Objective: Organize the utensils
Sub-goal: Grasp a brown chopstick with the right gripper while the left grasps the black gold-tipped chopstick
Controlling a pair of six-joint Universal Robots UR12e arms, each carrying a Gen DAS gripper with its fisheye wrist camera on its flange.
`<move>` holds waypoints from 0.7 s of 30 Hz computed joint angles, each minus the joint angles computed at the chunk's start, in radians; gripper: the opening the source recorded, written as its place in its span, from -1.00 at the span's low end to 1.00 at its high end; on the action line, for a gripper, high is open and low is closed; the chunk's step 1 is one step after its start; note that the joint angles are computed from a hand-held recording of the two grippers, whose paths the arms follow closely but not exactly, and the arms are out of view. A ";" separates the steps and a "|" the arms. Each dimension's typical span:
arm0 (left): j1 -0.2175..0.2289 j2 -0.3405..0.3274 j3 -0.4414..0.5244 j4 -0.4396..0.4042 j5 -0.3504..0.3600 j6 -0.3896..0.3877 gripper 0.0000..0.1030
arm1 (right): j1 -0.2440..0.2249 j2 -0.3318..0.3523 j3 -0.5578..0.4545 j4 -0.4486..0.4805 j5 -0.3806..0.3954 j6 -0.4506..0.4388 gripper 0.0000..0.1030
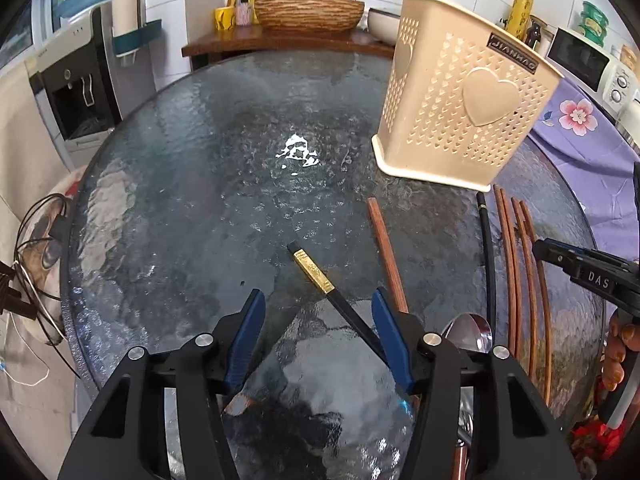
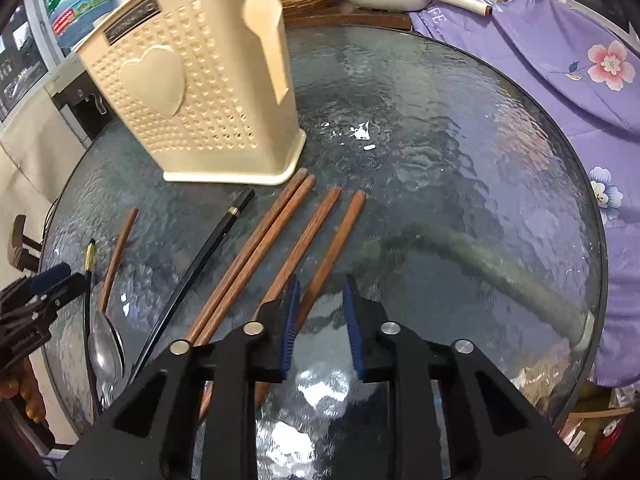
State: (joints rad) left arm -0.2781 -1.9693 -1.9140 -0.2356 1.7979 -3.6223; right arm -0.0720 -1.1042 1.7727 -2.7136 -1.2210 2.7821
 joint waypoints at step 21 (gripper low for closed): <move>0.001 -0.075 0.201 -0.322 0.017 0.027 -0.54 | 0.043 0.068 -0.152 0.147 -0.048 -0.003 -0.77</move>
